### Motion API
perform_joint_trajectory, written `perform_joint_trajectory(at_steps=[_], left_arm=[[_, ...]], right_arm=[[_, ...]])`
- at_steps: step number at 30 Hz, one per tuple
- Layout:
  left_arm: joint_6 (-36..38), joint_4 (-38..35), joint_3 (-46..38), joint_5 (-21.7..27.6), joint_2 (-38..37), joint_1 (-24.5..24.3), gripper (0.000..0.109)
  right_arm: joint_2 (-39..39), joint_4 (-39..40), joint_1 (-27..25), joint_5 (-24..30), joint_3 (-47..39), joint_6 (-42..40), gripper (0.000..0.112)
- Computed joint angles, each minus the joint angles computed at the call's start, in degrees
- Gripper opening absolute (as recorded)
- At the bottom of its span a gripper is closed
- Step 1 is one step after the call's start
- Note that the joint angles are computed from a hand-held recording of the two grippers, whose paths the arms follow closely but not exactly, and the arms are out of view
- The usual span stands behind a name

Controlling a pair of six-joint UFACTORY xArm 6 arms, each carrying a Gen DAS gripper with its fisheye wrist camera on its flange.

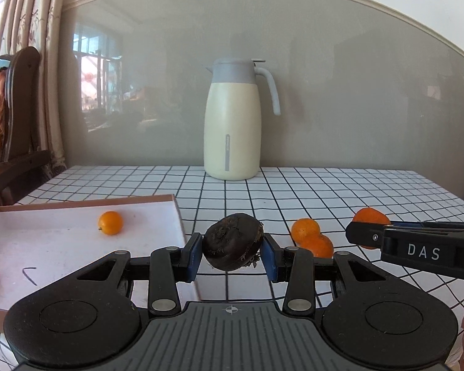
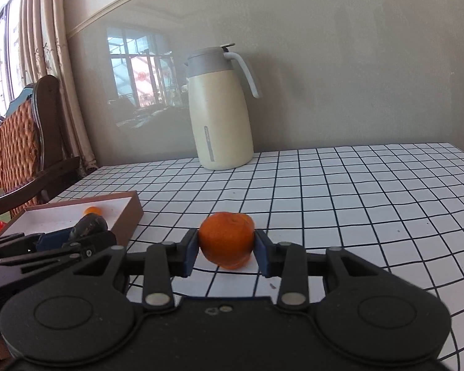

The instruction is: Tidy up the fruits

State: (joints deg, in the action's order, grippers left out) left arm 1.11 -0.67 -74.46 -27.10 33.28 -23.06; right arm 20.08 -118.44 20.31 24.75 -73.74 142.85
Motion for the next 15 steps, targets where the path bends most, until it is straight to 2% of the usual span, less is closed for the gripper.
perform_joint_trajectory(at_steps=[4,15], left_arm=[[-1.2,0.5,2.5,-1.3,-1.8,2.0,0.041],[1.4,-5.2,5.6,-4.1,-3.9,5.7,0.041]], right_arm=[[1.4,-1.5,1.4,-0.5,-2.5,-0.4,0.030],[6.9,-6.2,4.5,-3.5,-11.8,1.0,0.030]])
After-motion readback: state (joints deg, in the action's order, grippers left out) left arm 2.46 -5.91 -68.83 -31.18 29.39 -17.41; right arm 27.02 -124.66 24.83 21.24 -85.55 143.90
